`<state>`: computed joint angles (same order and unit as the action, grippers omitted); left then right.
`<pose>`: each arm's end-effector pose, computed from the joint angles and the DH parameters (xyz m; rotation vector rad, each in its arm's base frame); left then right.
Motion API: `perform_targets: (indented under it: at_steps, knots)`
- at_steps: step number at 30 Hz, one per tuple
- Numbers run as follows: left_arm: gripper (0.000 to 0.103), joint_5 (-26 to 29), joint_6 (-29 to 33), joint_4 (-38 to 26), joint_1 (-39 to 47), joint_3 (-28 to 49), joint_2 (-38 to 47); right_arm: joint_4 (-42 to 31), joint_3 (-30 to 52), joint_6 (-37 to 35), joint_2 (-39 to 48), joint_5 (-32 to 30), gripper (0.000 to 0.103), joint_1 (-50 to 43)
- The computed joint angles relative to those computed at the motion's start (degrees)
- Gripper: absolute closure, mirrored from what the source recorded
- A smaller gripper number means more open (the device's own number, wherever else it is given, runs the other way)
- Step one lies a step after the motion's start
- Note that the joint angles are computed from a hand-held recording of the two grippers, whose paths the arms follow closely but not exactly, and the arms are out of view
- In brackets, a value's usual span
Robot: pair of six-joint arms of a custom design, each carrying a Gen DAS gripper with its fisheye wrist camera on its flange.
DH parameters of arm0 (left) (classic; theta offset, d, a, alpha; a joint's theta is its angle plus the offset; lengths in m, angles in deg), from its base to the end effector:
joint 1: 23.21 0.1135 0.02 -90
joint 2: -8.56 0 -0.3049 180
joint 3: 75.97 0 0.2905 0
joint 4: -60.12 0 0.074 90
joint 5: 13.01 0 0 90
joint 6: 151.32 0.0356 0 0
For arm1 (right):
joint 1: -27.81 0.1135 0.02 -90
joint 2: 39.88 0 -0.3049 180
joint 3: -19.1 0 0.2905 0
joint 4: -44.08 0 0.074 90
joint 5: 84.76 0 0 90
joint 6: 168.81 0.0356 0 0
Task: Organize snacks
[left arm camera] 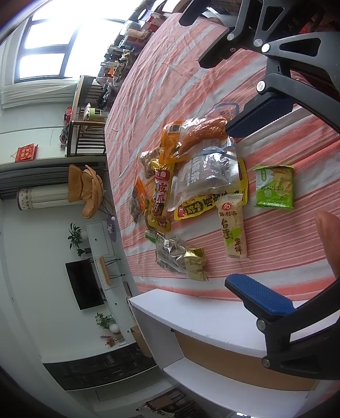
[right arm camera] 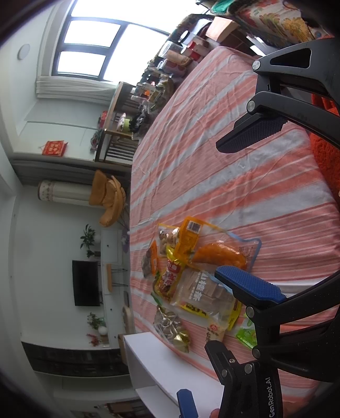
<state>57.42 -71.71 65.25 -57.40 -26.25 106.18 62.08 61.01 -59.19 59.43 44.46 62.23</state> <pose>0.2831 -0.1779 0.1271 0.2991 2.2453 -0.0141 0.2638 0.1535 0.1052 0.0788 2.0904 -0.2117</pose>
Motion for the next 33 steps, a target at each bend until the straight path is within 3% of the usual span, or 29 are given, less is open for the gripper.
perform_targets:
  at_steps: [5, 8, 15, 20, 23, 25, 28, 30, 32, 33]
  knots:
    - [0.000, 0.0, -0.5, -2.8, 0.4, 1.1, 1.8, 0.8, -0.5, -0.1, 0.2, -0.6, 0.013, -0.4]
    - [0.000, 3.6, -2.7, -5.1, 2.9, 1.9, 3.2, 2.2, -2.2, 2.1, -0.7, -4.4, 0.013, -3.3]
    - [0.000, 10.2, -0.8, -11.0, 6.7, 5.9, 9.8, 0.3, -4.3, 13.9, -0.5, -20.7, 0.013, -17.1]
    - [0.000, 13.1, -0.9, -14.1, 7.5, 9.7, 15.0, 0.6, -3.2, 15.4, 2.4, -33.3, 0.013, -22.2]
    - [0.000, 14.1, -1.5, -12.7, 7.7, 9.7, 15.9, -1.4, 2.8, 14.8, 7.2, -45.1, 0.013, -25.6]
    - [0.000, 14.7, -1.7, -13.2, 7.8, 10.1, 16.4, -8.3, 10.3, 12.5, 11.2, -49.9, 0.013, -25.6]
    - [0.000, 17.1, -2.1, -13.6, 8.8, 10.4, 16.7, -17.2, 19.9, 6.9, 16.2, -49.8, 0.014, -22.3]
    - [0.000, 18.4, -1.8, -13.3, 9.6, 9.9, 16.5, -24.0, 26.6, 3.5, 20.4, -46.4, 0.015, -19.5]
    - [0.000, 19.0, -0.2, -12.1, 10.0, 9.0, 16.1, -26.0, 28.1, 1.4, 21.3, -41.0, 0.018, -16.9]
    - [0.000, 19.2, 0.3, -11.2, 10.1, 8.3, 16.0, -25.2, 27.2, 0.5, 20.9, -40.3, 0.027, -16.5]
